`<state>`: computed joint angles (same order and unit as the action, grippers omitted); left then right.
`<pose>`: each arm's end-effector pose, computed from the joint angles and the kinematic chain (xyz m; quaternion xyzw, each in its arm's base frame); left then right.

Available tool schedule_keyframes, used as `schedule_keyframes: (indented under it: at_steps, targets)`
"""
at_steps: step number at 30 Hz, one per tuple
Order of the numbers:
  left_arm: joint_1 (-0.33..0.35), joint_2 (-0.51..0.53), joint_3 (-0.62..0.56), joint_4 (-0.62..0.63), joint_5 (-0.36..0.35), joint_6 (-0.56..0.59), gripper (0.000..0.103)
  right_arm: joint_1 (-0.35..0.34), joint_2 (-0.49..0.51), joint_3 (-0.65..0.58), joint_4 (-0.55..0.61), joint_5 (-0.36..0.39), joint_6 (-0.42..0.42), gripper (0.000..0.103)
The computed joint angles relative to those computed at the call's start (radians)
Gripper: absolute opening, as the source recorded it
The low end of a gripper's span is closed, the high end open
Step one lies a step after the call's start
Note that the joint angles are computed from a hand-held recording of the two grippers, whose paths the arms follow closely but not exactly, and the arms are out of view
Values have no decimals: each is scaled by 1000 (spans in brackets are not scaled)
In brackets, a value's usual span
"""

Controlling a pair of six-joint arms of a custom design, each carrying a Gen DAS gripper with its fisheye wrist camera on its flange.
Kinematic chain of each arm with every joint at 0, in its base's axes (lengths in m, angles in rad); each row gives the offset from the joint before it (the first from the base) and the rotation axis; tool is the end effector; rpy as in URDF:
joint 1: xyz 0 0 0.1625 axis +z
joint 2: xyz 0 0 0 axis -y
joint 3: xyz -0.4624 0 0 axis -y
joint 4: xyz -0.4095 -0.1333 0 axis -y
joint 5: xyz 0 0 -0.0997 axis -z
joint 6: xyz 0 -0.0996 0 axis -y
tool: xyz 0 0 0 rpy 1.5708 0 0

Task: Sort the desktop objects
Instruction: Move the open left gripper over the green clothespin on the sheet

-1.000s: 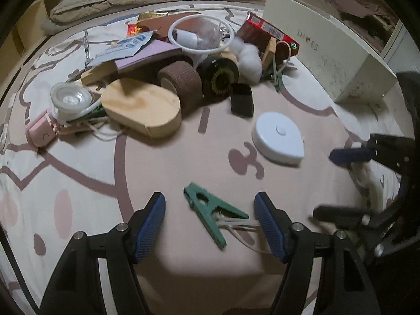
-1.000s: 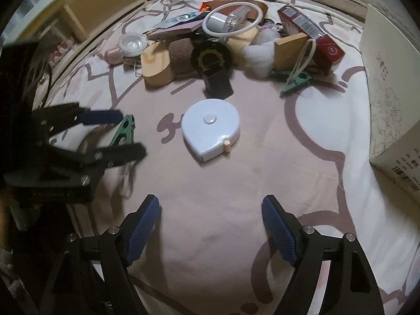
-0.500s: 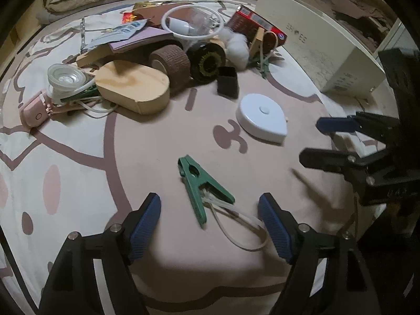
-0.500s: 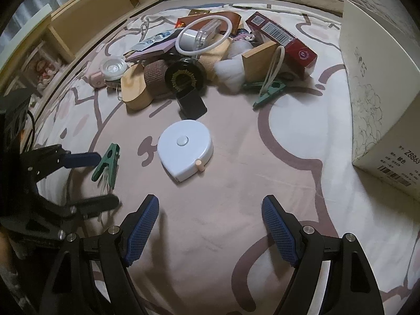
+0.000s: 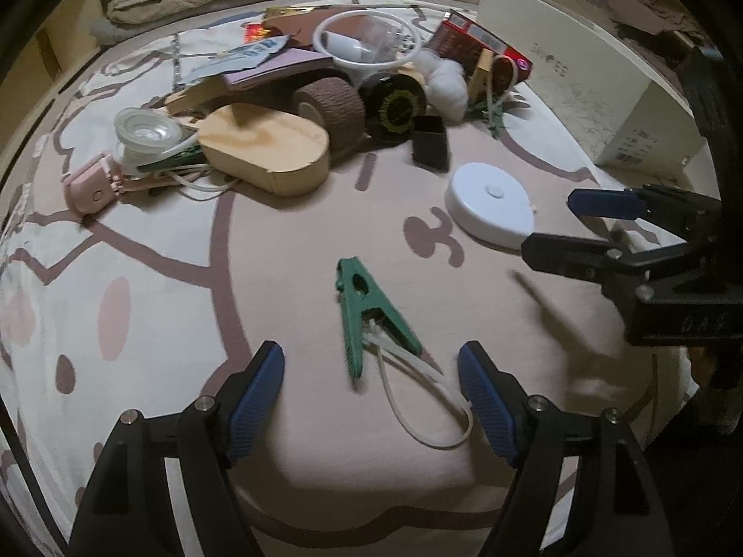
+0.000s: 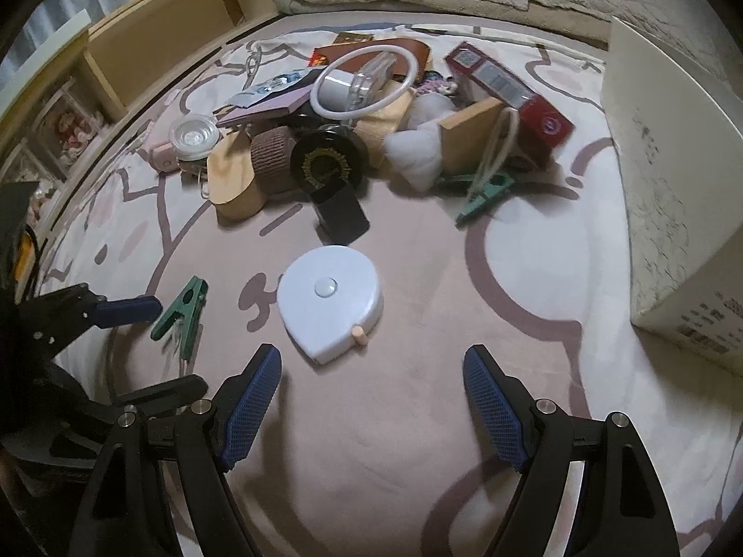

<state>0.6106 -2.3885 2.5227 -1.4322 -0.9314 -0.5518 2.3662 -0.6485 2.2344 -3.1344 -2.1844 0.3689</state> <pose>-0.0066 -0.2399 0.3201 0.2326 0.9123 -0.1197 0.3151 0.3818 -0.2679 -0.0513 0.2050 -0.9309 0.1572 0.2581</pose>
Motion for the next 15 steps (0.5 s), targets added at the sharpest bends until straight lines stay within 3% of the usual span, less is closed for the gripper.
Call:
schedule_keyframes:
  at_steps: [8,15]
  targets:
    - [0,-18,-24,67,75,-89,78,18,45,-41,42,-78,-31,81]
    - [-6,-27,-11,-34,48,-6,78,11,36,-32,50,-130,0,81]
